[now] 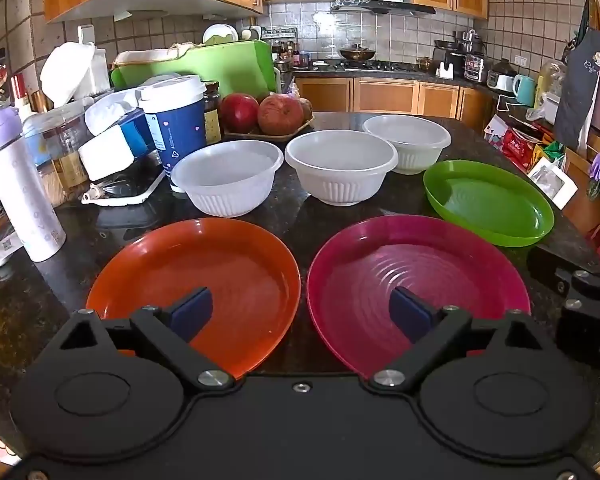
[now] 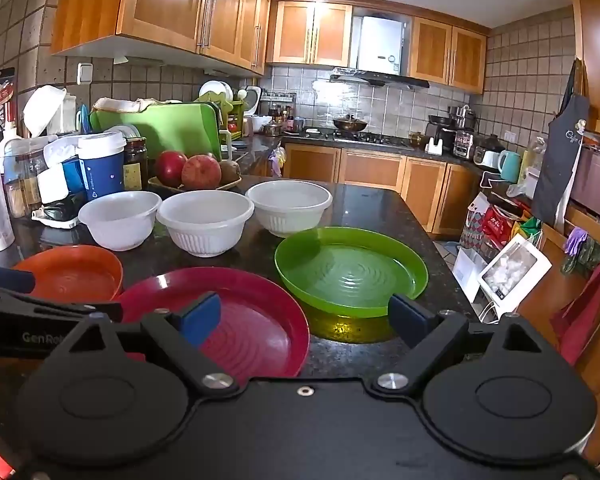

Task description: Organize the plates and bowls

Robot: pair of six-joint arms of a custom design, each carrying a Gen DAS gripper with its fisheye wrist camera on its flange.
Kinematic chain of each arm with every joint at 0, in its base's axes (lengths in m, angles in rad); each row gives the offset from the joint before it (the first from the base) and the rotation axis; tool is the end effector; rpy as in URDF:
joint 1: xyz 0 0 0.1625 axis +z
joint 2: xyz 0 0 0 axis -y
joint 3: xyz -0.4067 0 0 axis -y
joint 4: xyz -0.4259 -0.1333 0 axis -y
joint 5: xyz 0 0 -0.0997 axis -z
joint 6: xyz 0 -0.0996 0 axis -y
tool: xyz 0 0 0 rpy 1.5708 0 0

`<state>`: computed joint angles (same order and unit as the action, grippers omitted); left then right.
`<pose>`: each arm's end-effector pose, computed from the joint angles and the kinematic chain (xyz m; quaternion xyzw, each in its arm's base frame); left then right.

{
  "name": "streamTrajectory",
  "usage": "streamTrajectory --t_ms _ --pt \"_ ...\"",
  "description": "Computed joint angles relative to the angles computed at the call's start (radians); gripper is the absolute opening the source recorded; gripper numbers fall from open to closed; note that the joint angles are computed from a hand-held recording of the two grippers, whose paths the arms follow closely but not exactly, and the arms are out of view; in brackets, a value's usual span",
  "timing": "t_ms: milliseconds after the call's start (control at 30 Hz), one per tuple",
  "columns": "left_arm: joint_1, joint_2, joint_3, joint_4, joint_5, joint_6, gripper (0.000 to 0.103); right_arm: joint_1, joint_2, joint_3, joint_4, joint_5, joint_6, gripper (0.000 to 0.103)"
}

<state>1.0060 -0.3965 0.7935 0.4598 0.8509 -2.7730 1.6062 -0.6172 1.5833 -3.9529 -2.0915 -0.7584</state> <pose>-0.2289 -0.7329 0.0330 0.2846 0.8385 -0.3578 0.2964 0.1076 -0.6711 0.1327 0.1294 -0.7417 0.5186 0.4052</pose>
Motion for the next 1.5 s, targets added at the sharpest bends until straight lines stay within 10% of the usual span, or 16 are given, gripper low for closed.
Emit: streamTrajectory --t_ms 1500 --pt "-0.001 -0.025 0.03 -0.037 -0.027 0.02 0.095 0.007 -0.004 0.015 0.009 -0.004 -0.029 0.095"
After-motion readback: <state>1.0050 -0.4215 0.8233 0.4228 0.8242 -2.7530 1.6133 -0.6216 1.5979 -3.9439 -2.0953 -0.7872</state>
